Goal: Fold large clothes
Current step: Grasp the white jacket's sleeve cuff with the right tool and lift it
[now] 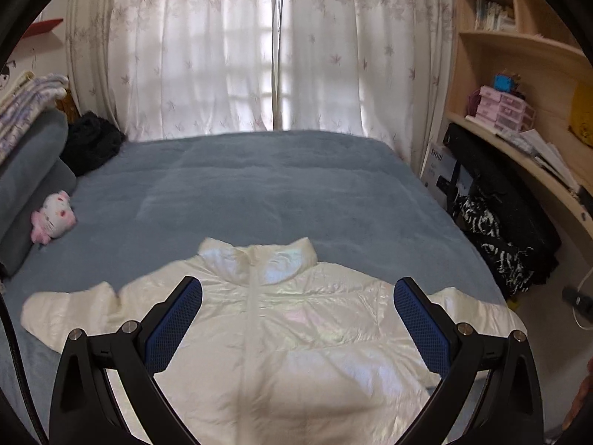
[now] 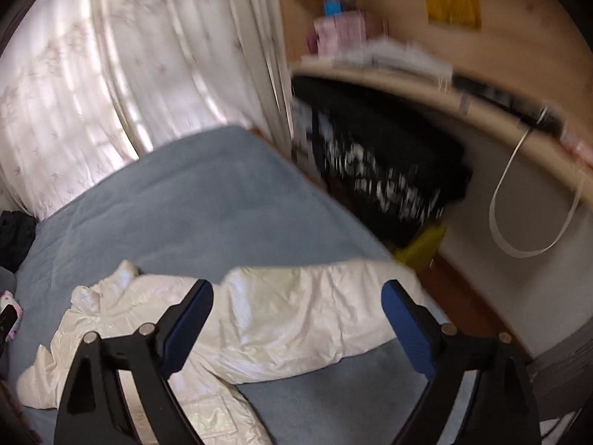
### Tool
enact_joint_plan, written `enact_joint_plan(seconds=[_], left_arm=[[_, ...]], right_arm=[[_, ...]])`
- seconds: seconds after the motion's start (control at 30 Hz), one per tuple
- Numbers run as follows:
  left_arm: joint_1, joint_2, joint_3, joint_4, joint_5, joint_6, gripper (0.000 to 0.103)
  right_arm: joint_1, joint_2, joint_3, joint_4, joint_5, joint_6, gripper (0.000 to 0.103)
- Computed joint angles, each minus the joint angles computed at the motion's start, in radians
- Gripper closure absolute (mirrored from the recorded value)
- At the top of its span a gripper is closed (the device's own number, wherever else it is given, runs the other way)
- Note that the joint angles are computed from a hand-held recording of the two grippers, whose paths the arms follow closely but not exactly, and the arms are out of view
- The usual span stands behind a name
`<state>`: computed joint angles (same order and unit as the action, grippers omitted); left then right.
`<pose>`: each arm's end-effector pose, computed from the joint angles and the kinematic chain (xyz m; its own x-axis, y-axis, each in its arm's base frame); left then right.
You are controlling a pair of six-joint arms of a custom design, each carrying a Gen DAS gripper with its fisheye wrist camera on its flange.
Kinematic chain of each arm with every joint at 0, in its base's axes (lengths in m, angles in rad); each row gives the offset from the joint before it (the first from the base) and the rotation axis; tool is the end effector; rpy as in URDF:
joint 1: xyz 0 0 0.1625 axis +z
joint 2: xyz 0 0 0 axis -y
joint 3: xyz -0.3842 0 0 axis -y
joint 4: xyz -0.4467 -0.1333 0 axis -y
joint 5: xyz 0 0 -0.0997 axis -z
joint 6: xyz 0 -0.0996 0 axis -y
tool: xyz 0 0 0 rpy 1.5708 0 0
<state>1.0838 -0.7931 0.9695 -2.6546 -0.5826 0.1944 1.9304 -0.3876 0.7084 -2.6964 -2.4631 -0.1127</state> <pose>-0.1896 -0.8206 0.4027 -0.7235 -0.2127 -0.6567 0.4362 0.5965 -0.6737 0.3667 -0.8170 0.1954 -0.7525 0.2294 0.6173 -0.3307 0.6790 -0.6554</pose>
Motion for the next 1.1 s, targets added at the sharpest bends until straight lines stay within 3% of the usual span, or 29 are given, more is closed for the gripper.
enact_joint_plan(seconds=[0.1,0.3,0.33,0.43,0.53,0.63,0.7,0.77,0.83,0.87,0.9,0.93,1.03,1.1], left_arm=[[0.042,0.09,-0.099,0.028,-0.099,-0.004,0.001],[0.101,0.286,-0.318,0.185,-0.1,-0.103,0.001],[0.108,0.318,-0.355,0.21,-0.101,-0.103,0.001],[0.119,0.367,-0.386,0.249,-0.118,-0.093,0.002],[0.123,0.383,-0.36,0.251,-0.158,-0.085,0.002],[0.122,0.389,-0.334,0.268,-0.193,-0.09,0.003],[0.115,0.396,-0.316,0.27,-0.196,-0.08,0.012],[0.109,0.404,-0.308,0.305,-0.204,-0.077,0.038],[0.109,0.412,-0.326,0.388,-0.233,-0.113,0.06],[0.11,0.406,-0.323,0.411,-0.249,-0.131,0.071],[0.11,0.397,-0.313,0.42,-0.263,-0.148,0.075],[0.109,0.379,-0.285,0.397,-0.267,-0.154,0.079],[0.103,0.322,-0.202,0.298,-0.255,-0.128,0.079],[0.105,0.269,-0.145,0.249,-0.265,-0.112,0.079]], right_arm=[[-0.048,0.017,-0.036,0.106,-0.022,0.071,0.014],[-0.182,-0.061,0.056,0.249,0.057,0.318,0.018],[-0.195,-0.075,0.073,0.253,0.074,0.343,0.019],[-0.258,-0.143,0.178,0.22,0.224,0.449,0.019],[-0.296,-0.178,0.248,0.162,0.321,0.518,0.019],[-0.32,-0.175,0.262,0.151,0.386,0.585,0.019],[-0.333,-0.176,0.287,0.108,0.413,0.629,0.022],[-0.334,-0.177,0.308,0.056,0.406,0.639,0.032],[-0.333,-0.176,0.318,0.015,0.398,0.629,0.061],[-0.332,-0.177,0.321,0.007,0.396,0.625,0.07],[-0.329,-0.18,0.326,-0.01,0.398,0.613,0.085],[-0.326,-0.179,0.327,-0.036,0.403,0.593,0.091],[-0.284,-0.161,0.307,-0.132,0.337,0.49,0.094],[-0.24,-0.13,0.267,-0.207,0.299,0.374,0.095]])
